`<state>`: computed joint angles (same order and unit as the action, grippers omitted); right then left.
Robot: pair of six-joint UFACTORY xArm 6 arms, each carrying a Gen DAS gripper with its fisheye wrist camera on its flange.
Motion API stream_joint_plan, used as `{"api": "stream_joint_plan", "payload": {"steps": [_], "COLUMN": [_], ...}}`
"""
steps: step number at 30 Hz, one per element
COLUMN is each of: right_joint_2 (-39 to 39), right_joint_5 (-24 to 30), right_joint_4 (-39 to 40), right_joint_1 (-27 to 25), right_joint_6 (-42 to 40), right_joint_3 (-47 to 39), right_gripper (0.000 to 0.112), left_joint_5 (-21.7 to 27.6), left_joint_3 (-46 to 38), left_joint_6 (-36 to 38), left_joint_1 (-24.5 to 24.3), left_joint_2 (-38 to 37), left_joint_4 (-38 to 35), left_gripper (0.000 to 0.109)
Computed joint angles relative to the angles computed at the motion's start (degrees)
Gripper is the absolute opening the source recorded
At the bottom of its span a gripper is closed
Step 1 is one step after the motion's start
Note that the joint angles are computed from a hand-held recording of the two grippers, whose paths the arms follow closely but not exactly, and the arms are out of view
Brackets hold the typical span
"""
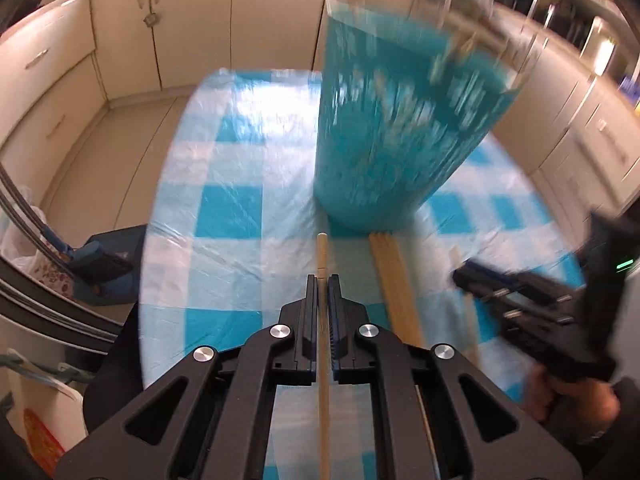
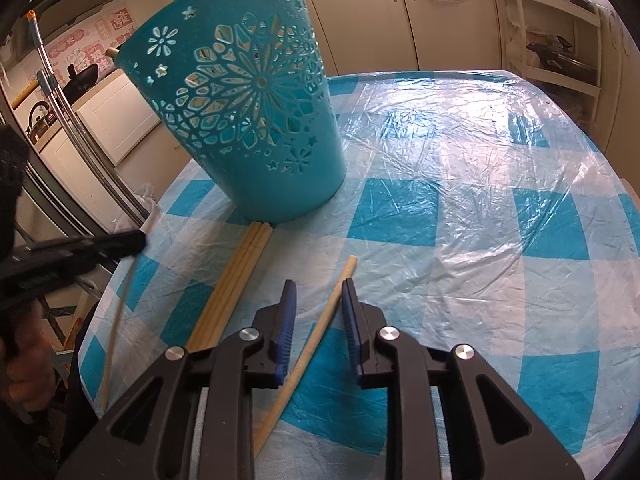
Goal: Organize utensils
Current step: 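Close the left tool on a wooden chopstick and lift it, then carry the chopstick over the teal basket and release it with the left tool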
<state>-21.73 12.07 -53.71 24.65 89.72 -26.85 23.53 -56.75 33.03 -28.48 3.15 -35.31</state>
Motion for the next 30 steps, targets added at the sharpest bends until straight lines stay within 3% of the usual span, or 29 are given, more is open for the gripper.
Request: {"api": "stream_joint_plan", "payload": {"steps": [4,10,22,30], "right_joint_2": [0.34,0.29,0.20,0.29], "right_joint_5": [-0.08,-0.21,-1.33,-1.23], "right_joint_4": [-0.69,-0.89,-1.12,-1.41], "right_joint_1": [0.16,0.03,-0.47,-0.40], "right_joint_6": [0.61,0.78,0.27,0.69], "right_joint_3": [-0.31,-0.20,0.08,-0.03], "right_gripper": [0.027,0.028,0.032,0.034], "left_joint_5": [3.94,7.58,8.18,2.99], "left_joint_3": [-0.06,-6.01,-14.42,-19.13], "left_joint_6": [10.81,16.23,16.44,15.09], "left_joint_1": [2.16,1.80,-0.19,-1.70], "left_joint_2": [-5.83,-8.15,-8.63,-7.01], "left_joint_4": [-13.71,-23.41,-24.54,-22.54], "left_gripper": [0.005,0.005,0.005,0.005]}}
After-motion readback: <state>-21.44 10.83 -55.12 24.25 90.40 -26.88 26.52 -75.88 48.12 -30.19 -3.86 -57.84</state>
